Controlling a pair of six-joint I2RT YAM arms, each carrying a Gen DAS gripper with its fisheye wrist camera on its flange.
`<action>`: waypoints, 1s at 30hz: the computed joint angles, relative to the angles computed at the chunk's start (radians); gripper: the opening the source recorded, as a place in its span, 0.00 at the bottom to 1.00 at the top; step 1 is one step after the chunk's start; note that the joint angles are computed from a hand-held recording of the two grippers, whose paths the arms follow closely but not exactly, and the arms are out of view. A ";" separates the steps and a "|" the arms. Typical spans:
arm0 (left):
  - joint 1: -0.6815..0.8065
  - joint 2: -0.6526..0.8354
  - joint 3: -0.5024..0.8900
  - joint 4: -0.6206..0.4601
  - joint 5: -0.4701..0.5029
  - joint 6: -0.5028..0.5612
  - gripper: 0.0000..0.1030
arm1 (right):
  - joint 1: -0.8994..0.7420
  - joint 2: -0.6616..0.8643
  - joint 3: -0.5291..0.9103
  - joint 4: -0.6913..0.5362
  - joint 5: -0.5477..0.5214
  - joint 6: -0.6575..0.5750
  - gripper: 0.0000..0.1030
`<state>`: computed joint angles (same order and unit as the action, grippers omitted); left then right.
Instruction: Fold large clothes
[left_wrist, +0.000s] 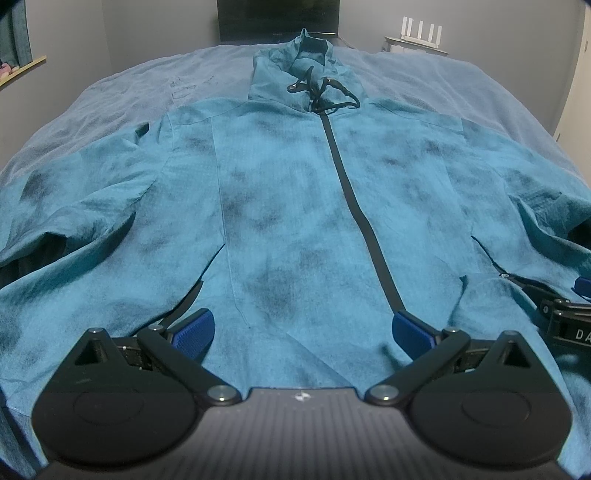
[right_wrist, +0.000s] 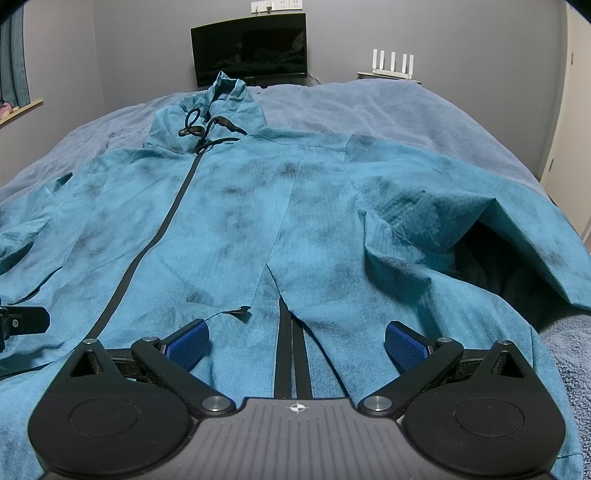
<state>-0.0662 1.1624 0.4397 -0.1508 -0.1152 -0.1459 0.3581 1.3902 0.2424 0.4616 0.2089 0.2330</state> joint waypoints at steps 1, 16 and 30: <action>0.000 -0.002 -0.002 0.000 0.000 0.000 1.00 | 0.000 0.000 0.000 0.000 0.000 0.000 1.00; -0.004 -0.002 0.001 -0.007 -0.003 -0.004 1.00 | 0.000 0.001 0.004 -0.007 0.000 -0.001 1.00; -0.005 0.008 0.010 -0.007 -0.005 -0.006 1.00 | 0.001 0.005 0.007 -0.008 0.002 0.000 1.00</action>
<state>-0.0710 1.1701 0.4498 -0.1575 -0.1198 -0.1522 0.3594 1.3950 0.2491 0.4541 0.2111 0.2325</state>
